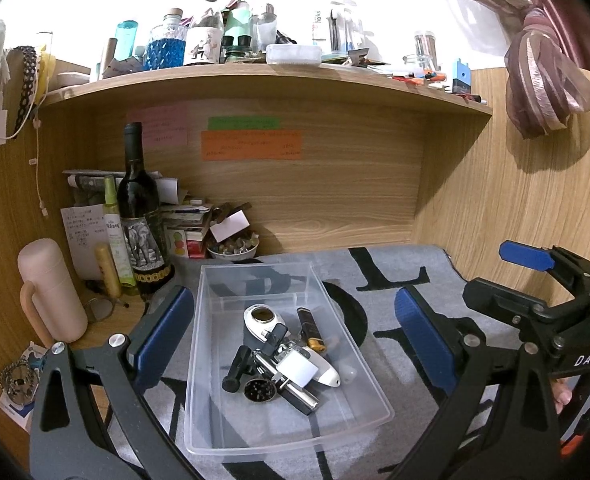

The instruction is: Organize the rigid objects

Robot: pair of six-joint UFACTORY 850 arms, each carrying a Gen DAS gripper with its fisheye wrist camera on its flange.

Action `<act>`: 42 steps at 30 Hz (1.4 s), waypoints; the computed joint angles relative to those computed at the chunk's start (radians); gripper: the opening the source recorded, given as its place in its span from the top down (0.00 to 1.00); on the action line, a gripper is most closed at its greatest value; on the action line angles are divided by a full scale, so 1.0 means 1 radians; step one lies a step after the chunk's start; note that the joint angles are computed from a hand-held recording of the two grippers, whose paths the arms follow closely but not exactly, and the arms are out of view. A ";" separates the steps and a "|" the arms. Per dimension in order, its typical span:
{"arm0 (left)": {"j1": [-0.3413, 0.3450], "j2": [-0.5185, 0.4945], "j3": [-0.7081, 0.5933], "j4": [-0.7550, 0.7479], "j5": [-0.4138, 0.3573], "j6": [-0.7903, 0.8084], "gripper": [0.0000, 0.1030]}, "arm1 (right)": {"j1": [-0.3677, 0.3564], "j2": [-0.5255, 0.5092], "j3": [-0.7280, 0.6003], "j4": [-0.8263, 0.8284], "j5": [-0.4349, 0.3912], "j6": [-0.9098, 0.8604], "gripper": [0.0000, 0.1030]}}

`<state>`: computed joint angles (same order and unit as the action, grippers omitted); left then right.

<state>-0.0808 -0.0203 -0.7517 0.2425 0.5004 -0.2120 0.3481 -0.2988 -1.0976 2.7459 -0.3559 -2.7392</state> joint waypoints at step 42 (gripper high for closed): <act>0.002 -0.014 -0.004 0.077 0.012 -0.071 0.01 | 0.004 -0.009 -0.008 0.017 0.016 0.008 0.00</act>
<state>-0.0791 -0.0348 -0.7557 0.3191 0.5121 -0.2835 0.3517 -0.3074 -1.1052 2.7627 -0.3397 -2.7308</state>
